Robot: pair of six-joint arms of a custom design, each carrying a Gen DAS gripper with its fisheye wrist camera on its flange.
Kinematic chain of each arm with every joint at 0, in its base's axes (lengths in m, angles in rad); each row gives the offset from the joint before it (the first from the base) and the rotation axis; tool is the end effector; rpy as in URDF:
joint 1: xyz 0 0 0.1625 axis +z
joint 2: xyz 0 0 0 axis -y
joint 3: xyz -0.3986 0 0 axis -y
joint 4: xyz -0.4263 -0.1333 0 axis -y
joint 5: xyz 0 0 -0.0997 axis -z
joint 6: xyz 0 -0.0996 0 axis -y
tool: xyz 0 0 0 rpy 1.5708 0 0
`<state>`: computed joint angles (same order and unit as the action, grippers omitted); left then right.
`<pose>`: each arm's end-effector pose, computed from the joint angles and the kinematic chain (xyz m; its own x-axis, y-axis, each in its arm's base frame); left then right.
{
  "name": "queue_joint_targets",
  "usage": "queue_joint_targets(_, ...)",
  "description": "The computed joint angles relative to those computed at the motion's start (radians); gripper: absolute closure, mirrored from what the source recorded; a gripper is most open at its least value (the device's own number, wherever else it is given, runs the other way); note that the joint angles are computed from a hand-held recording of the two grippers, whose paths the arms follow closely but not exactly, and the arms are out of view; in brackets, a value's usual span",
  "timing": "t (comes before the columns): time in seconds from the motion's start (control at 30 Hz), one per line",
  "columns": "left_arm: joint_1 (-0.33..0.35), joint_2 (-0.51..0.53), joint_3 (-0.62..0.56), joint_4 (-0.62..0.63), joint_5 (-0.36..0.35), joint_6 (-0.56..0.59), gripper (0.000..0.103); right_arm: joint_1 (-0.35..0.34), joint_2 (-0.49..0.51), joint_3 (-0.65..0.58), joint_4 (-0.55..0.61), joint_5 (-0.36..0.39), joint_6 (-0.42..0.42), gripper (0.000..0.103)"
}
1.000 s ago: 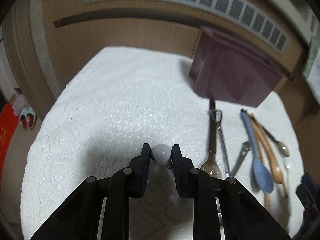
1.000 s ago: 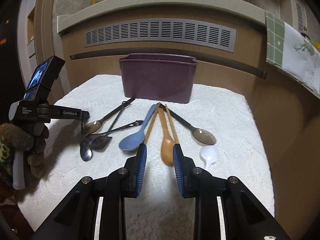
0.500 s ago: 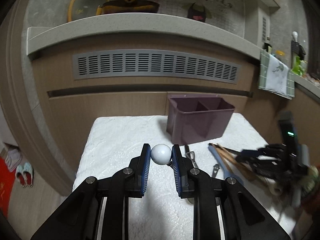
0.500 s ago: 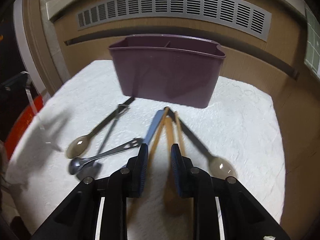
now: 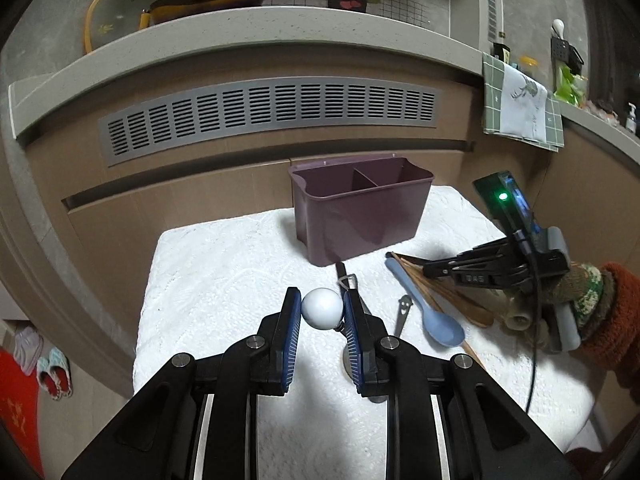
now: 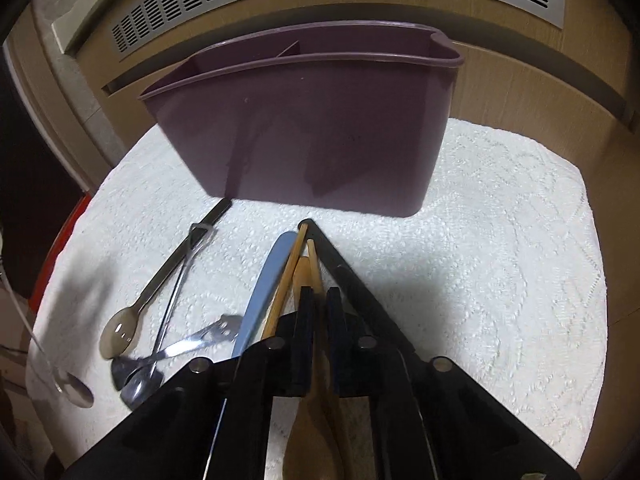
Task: Organize utensils
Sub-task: 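Lift the white ball-tipped spoon with the left tool while the right tool lifts the blue spoon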
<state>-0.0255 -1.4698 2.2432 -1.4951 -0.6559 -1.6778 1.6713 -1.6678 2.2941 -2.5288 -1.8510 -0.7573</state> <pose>-0.3708 -0.2028 0.1463 -0.7218 -0.0467 -0.6905 0.5362 0.5929 -0.6008 0.1486 -0.4194 0.2513 -0.6362 -0.6512 0.4137 -0.7320 0.6789 -0.0570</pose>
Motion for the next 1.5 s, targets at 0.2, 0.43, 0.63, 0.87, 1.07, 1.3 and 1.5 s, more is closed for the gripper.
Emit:
queue_joint_targets(0.2,-0.007,0.053,-0.038,-0.018,-0.013,0.003,0.080,-0.062,-0.208,0.034,0.149,0.169,-0.028,0.101)
queue_joint_targets(0.43,-0.006,0.092,-0.063,-0.013,-0.026,-0.026,0.080,-0.106,-0.283,0.103,0.100,0.092,-0.158,0.096)
queue_joint_targets(0.63,0.009,0.076,-0.036,-0.043,-0.042,-0.030,0.080,-0.162,-0.301,0.105,0.173,0.149,-0.193,0.094)
queue_joint_targets(0.87,0.025,0.062,-0.005,-0.100,-0.036,-0.015,0.080,-0.055,-0.192,0.101,0.124,0.151,-0.077,0.086)
queue_joint_targets(1.07,0.000,0.013,0.026,-0.061,-0.040,-0.065,0.080,0.023,-0.051,0.086,0.001,0.034,0.044,0.089)
queue_joint_targets(1.3,-0.001,-0.037,0.075,-0.100,-0.041,-0.078,0.080,0.043,-0.020,0.078,-0.014,-0.041,0.085,0.085)
queue_joint_targets(1.5,0.002,-0.017,0.040,-0.054,-0.056,-0.057,0.080,0.112,0.114,0.067,-0.200,-0.128,0.076,0.085)
